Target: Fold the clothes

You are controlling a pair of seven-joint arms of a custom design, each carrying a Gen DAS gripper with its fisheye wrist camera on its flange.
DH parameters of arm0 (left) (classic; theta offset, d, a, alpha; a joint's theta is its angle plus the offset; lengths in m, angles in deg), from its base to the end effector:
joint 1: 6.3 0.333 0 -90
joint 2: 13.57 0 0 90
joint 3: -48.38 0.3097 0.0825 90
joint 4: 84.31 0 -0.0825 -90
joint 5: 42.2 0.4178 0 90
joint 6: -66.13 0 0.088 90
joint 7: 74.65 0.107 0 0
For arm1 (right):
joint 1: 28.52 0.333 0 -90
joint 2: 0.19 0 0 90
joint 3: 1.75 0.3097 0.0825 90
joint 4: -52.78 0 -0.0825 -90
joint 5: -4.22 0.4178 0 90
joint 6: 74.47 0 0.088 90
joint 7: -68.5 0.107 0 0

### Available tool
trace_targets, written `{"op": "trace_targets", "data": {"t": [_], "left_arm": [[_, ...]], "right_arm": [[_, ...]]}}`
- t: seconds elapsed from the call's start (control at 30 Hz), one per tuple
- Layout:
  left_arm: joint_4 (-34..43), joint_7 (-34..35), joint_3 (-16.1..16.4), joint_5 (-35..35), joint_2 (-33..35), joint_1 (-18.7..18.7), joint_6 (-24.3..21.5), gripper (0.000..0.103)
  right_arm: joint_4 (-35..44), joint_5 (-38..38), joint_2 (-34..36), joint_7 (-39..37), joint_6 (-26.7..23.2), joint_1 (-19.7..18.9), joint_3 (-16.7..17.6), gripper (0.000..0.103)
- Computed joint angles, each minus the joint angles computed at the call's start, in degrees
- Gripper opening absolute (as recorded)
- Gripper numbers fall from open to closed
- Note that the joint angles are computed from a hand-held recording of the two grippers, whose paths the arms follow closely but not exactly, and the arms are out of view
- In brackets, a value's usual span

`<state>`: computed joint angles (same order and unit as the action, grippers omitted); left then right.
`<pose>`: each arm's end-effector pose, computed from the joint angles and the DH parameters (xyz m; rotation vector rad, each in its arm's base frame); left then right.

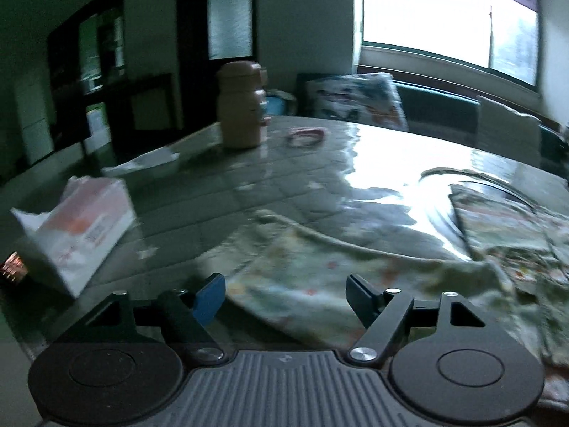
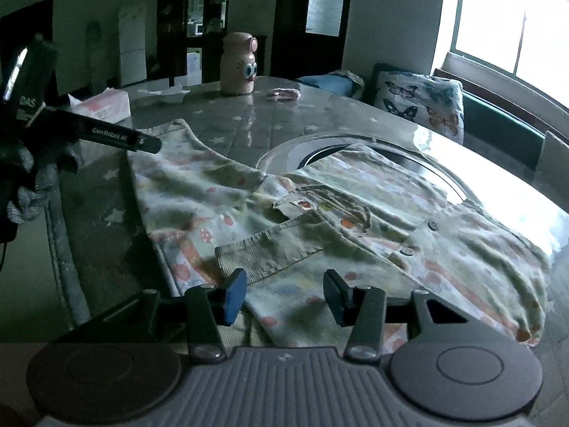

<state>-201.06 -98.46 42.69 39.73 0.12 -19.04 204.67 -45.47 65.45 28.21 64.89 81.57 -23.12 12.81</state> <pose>0.5995 -0.1932 0.3164 -1.9664 1.0622 -0.5547 0.6957 0.1965 0.3235 -2.2163 0.6272 -0.3834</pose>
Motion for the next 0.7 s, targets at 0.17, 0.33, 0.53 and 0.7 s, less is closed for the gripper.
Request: {"op": "trace_targets", "data": {"t": [0.17, 0.33, 0.53, 0.7], "left_arm": [[-0.41, -0.65, 0.50, -1.98, -0.14, 0.76, -1.51, 0.072], [0.17, -0.44, 1.15, -4.15, 0.70, 2.27, 0.42, 0.061], [0.46, -2.03, 1.66, -3.58, 1.02, 2.27, 0.93, 0.027], [0.44, -4.62, 1.61, -1.50, 0.41, 2.31, 3.74, 0.011]], "right_arm": [[-0.49, 1.32, -0.91, 0.55, -0.42, -0.51, -0.04, 0.048], [-1.19, 3.28, -1.89, -0.07, -0.95, -0.89, -0.21, 0.048], [-2.09, 5.60, -2.93, -0.81, -1.01, -0.85, -0.94, 0.048], [-3.01, 7.00, -3.78, 0.21, -1.14, -0.89, -1.79, 0.048]]}}
